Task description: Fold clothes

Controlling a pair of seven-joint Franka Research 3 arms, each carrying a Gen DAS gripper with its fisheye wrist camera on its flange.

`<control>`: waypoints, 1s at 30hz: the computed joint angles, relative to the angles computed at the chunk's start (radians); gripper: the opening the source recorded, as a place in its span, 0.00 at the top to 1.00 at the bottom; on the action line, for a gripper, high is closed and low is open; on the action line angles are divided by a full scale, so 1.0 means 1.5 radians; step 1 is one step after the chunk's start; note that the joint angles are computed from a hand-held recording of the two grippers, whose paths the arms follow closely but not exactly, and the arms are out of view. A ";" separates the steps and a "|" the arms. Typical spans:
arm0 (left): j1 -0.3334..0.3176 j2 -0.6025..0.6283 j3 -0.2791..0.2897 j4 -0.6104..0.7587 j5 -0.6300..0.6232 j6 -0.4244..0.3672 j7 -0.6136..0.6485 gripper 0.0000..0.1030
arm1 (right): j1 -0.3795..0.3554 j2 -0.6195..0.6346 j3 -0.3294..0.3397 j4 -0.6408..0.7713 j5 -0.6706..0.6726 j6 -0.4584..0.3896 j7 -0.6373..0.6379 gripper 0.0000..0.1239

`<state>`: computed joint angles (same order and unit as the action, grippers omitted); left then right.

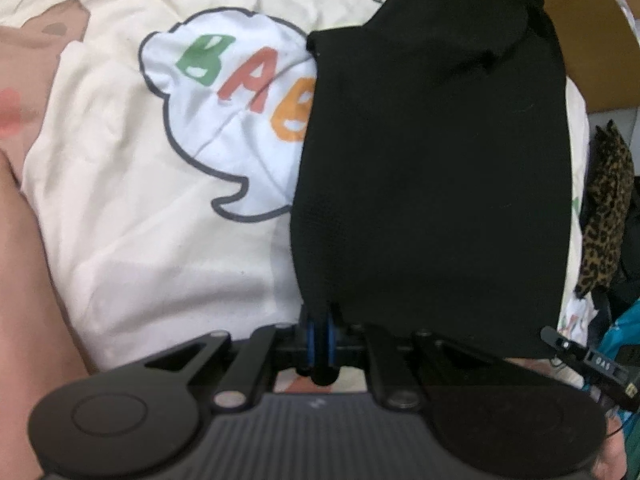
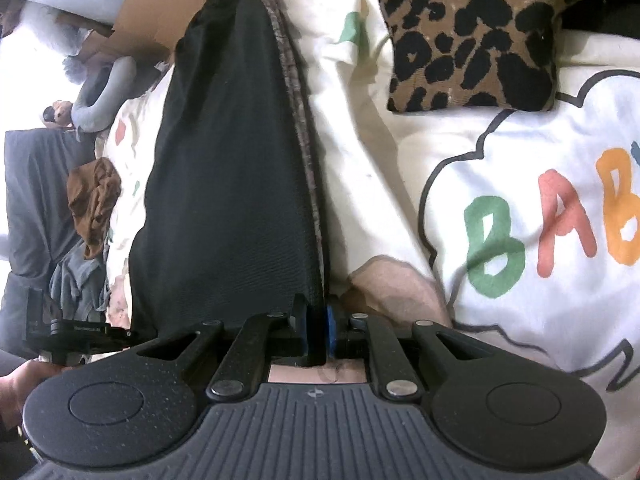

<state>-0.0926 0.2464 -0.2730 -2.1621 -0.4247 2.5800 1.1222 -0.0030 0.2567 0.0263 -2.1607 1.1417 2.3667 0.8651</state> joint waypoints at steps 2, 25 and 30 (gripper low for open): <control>-0.002 0.009 0.000 0.007 0.005 0.000 -0.004 0.94 | -0.003 0.011 0.002 0.007 0.011 -0.002 -0.007 0.86; -0.025 0.000 -0.014 0.044 0.024 -0.055 -0.050 0.94 | -0.027 -0.008 -0.011 0.025 0.020 -0.094 -0.005 0.97; -0.038 -0.014 -0.014 0.042 0.006 -0.086 -0.057 0.94 | -0.023 -0.035 -0.020 0.008 -0.012 -0.107 0.019 0.97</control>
<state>-0.1490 0.2247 -0.2944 -2.0997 -0.4156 2.4510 1.0360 -0.0376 0.2045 -0.0040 -2.1489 1.1236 2.2062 0.8933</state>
